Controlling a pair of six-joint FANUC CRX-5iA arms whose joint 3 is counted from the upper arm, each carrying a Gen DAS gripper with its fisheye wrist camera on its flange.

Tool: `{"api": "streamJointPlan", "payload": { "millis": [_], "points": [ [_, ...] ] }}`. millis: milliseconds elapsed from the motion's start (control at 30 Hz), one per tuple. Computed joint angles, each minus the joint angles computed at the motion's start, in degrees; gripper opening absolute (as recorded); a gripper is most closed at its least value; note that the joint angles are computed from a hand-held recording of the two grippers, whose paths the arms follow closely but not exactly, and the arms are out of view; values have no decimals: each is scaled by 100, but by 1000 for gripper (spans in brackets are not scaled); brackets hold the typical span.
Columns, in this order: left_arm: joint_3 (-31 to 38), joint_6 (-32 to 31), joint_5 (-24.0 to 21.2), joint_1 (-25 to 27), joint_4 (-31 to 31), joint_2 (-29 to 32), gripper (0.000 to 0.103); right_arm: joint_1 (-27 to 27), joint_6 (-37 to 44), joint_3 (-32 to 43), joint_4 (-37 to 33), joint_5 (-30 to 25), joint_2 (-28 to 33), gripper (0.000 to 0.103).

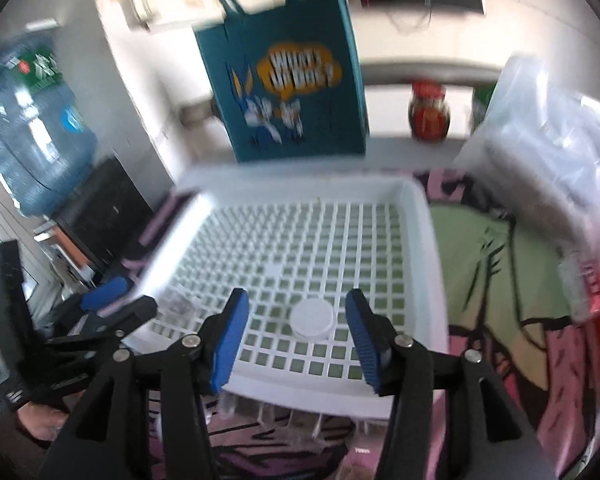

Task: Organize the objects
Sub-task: 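Lower the bag into the grid tray with left tool while right tool releases lid there, then grasp another clear bag with left tool while right tool grasps light blue block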

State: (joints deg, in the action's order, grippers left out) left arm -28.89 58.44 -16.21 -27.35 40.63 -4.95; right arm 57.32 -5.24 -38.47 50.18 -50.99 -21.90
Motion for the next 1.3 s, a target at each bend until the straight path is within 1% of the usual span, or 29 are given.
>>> {"api": "streamJointPlan", "payload": {
  "millis": [133, 233, 267, 333, 367, 467, 567, 667, 700, 767, 900, 933, 967, 1000, 1033, 1067, 1100, 1133, 1200, 1233, 1300],
  "points": [
    [-286, -379, -11, 114, 158, -356, 86, 568, -655, -340, 775, -466, -456, 58],
    [-412, -299, -134, 341, -184, -612, 86, 1099, -1039, -618, 1209, -933, -699, 60],
    [-450, -235, -184, 428, -292, -689, 86, 1342, -1099, -681, 1263, -1190, -746, 60],
    [-540, -129, -291, 602, -419, -822, 86, 1592, -1145, -740, 1273, -1450, -784, 60],
    [-581, -82, -344, 667, -489, -879, 86, 1784, -1210, -798, 1259, -1622, -821, 60],
    [-591, 161, -608, 832, -917, -944, 86, 2169, -1369, -956, 1147, -1870, -936, 60],
    [-562, 271, -823, 883, -1267, -891, 86, 2496, -1447, -1078, 891, -1965, -1044, 60],
    [-401, 532, -1020, 853, -1744, -738, 86, 2729, -1526, -1202, 663, -1926, -1122, 60],
    [-377, 490, -1052, 843, -1751, -682, 86, 2773, -1499, -1247, 571, -1840, -1148, 59],
    [-325, 312, -1129, 837, -1663, -542, 86, 2914, -1414, -1268, 410, -1843, -1086, 59],
    [-76, 494, -1305, 830, -1961, -275, 86, 3111, -1159, -1242, 9, -1879, -917, 54],
    [35, 578, -1440, 840, -2046, -175, 85, 3114, -1114, -1238, -72, -1875, -890, 54],
    [65, 539, -1509, 852, -1993, -121, 80, 3111, -1071, -1239, -138, -1895, -874, 53],
    [82, 487, -1563, 864, -1934, -84, 78, 3077, -1025, -1222, -187, -1904, -835, 52],
    [106, 508, -1591, 862, -1956, -62, 76, 3049, -992, -1212, -216, -1903, -803, 50],
    [110, 520, -1572, 848, -1995, -68, 70, 2985, -922, -1209, -240, -1854, -774, 48],
    [120, 544, -1566, 833, -2045, -70, 66, 2910, -844, -1205, -269, -1794, -749, 44],
    [158, 634, -1564, 810, -2170, -66, 60, 2843, -776, -1189, -314, -1746, -712, 38],
    [198, 752, -1562, 765, -2355, -80, 47, 2672, -575, -1123, -501, -1626, -620, 33],
    [225, 856, -1557, 733, -2503, -97, 32, 2623, -508, -1105, -576, -1559, -602, 26],
    [211, 827, -1565, 720, -2528, -125, 31, 2575, -397, -1102, -651, -1444, -610, 22]
  ]
}}
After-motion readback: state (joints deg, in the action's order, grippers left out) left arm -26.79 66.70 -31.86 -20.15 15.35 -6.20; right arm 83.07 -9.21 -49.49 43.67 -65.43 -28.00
